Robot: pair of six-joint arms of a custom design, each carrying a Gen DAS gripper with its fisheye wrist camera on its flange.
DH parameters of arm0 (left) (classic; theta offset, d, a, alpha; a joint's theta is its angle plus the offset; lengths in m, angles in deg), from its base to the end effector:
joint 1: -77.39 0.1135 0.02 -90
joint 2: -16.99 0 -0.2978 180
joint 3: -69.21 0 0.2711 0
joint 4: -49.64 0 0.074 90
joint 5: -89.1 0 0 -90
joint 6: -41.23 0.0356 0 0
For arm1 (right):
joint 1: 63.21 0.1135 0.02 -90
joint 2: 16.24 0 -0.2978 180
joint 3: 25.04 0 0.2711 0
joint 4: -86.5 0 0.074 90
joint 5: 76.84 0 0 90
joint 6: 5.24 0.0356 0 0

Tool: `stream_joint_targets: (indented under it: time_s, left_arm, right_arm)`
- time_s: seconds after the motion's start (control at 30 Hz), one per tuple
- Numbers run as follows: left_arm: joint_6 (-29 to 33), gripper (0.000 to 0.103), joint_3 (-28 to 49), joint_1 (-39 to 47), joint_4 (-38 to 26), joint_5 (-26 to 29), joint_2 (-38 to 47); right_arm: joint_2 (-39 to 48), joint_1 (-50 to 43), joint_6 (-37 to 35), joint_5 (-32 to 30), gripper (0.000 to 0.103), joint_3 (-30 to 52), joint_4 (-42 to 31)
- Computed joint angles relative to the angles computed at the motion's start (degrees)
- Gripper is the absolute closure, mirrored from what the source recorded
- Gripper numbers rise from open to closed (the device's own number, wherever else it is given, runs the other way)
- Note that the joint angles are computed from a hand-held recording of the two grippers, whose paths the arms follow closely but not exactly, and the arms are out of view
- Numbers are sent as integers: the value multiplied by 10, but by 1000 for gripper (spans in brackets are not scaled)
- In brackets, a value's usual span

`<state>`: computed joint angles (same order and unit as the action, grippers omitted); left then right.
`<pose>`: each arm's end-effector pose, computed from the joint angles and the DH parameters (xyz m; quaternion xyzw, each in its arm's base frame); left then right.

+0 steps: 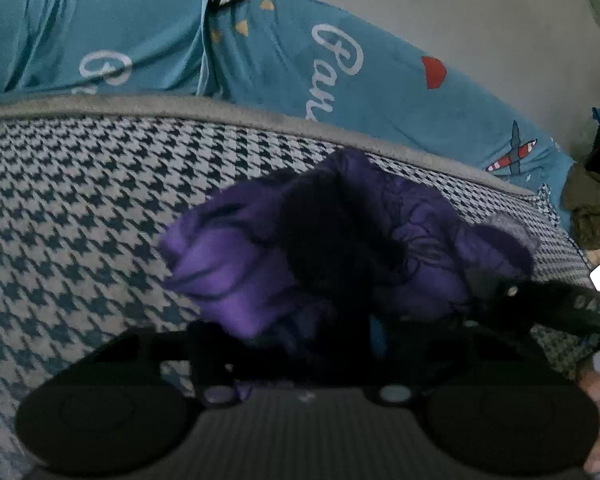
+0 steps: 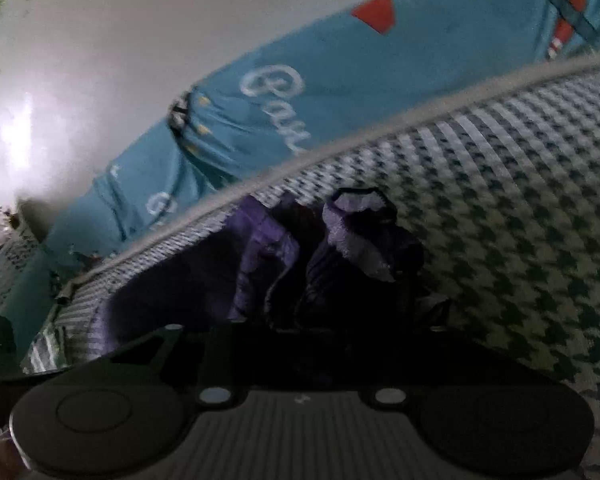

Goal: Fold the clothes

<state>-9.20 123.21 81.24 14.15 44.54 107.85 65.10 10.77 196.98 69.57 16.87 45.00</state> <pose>0.2725 -0.0071 0.1543 0.3359 0.8494 -0.3022 0.2727 0.0835 0.1834 0.1432 0.3231 0.8178 0.0951 0.4667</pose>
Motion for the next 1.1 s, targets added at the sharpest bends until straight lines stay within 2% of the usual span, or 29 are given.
stream_joint_targets:
  time_s: [0.13, 0.2, 0.3, 0.47, 0.6, 0.67, 0.7, 0.77, 0.8, 0.83, 0.87, 0.93, 1.1]
  left_arm:
    - [4, 60, 13, 9, -28, -2, -2]
    - [-1, 59, 18, 8, -26, -7, 10]
    - [-14, 51, 23, 7, -18, -12, 26]
    - [-23, 25, 31, 1, -15, -13, 50]
    - [-37, 18, 24, -11, 6, -12, 58]
    - [-45, 18, 20, -17, 15, -11, 60]
    - [-45, 18, 14, -22, 23, -12, 55]
    - [-46, 34, 0, -32, 40, -13, 42]
    - [-44, 38, -5, -32, 43, -10, 33]
    - [-42, 48, -8, -28, 42, -7, 26]
    - [-39, 58, -11, -24, 41, -4, 19]
    - [-37, 66, -12, -14, 35, -1, 6]
    - [-37, 69, -33, 20, 41, -6, -47]
  right_arm:
    - [0, 19, 1, 39, 73, 26, -32]
    - [8, 16, 6, 31, 73, 31, -39]
    - [19, 2, 10, 7, 71, 28, -34]
    - [10, -6, 33, -20, 58, -10, 1]
    - [3, -4, 55, -36, 46, -39, 31]
    - [5, -11, 60, -48, 44, -54, 60]
    - [10, -14, 61, -49, 44, -58, 75]
    - [15, -21, 53, -51, 49, -58, 87]
    - [15, -25, 45, -53, 61, -54, 83]
    - [16, -25, 37, -49, 67, -46, 75]
    - [16, -25, 30, -44, 70, -37, 65]
    - [17, -25, 15, -36, 73, -21, 48]
    - [14, 6, -4, 33, 75, 32, -8]
